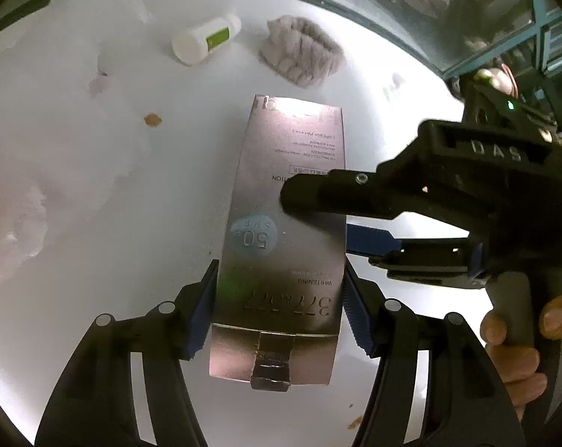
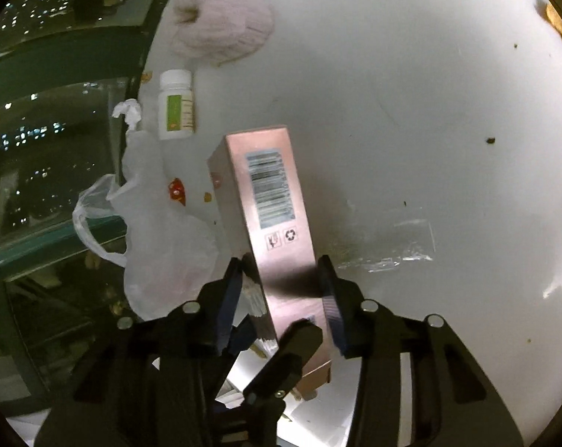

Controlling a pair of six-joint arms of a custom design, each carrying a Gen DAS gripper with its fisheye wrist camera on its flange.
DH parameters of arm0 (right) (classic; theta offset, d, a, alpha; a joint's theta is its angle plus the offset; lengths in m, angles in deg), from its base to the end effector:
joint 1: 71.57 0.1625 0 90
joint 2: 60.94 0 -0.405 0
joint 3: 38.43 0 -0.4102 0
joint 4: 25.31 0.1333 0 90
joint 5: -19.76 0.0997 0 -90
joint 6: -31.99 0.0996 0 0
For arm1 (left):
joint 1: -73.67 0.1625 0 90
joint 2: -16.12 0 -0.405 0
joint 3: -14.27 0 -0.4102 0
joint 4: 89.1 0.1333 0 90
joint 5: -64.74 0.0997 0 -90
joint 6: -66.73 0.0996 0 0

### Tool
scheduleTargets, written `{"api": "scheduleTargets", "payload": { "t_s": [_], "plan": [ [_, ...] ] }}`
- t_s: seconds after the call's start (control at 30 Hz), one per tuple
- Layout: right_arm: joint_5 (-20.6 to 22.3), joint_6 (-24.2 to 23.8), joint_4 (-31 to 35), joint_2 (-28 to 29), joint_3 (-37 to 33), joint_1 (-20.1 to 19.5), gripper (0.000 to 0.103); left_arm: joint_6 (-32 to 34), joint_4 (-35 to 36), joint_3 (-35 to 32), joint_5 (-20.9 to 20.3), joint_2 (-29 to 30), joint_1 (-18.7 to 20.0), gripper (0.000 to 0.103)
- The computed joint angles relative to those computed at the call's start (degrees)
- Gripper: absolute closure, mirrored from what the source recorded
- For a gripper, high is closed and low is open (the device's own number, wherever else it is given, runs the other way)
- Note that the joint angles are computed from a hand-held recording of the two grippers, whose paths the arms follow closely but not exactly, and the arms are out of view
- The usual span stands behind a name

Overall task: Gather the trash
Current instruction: 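Close the right gripper on the pink box while the left gripper holds it, then carry the pink box with both grippers over to the bin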

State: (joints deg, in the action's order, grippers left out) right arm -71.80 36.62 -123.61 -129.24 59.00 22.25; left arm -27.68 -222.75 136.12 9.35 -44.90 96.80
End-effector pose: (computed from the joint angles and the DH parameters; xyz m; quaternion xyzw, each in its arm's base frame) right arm 0.1680 -0.5559 0.2106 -0.0045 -0.9834 -0.1793 0.0267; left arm -0.3551 -0.3581 0.0508 -0.1815 0.9275 -0.2670 0.1885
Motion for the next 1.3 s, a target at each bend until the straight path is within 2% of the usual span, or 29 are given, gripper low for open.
{"api": "scheduleTargets", "payload": {
  "t_s": [0.23,0.47,0.73,0.87,1.0,1.3],
  "plan": [
    [4.36,-2.48,2.32,-3.58,-1.02,-0.78,0.066,-0.52,6.86,-3.48,0.56,-1.38,-2.96,0.044],
    [8.35,-4.90,6.32,-9.23,-3.38,-2.10,0.067,2.12,10.88,-13.20,1.20,4.37,-4.67,0.044],
    [10.97,-8.13,13.56,-16.56,-7.36,-7.04,0.069,7.22,17.98,-31.09,-0.05,17.39,-6.31,0.045],
    [11.42,-10.83,17.94,-18.77,-10.83,-10.29,0.070,9.42,19.33,-38.22,-0.25,23.30,-6.73,0.045],
    [12.06,-13.32,21.50,-19.13,-14.40,-13.04,0.070,10.75,18.99,-45.58,-0.38,29.26,-6.54,0.046],
    [15.05,-20.50,31.19,-16.95,-26.74,-19.57,0.071,14.20,25.22,-64.76,0.59,42.01,-6.75,0.046]
  ]
}}
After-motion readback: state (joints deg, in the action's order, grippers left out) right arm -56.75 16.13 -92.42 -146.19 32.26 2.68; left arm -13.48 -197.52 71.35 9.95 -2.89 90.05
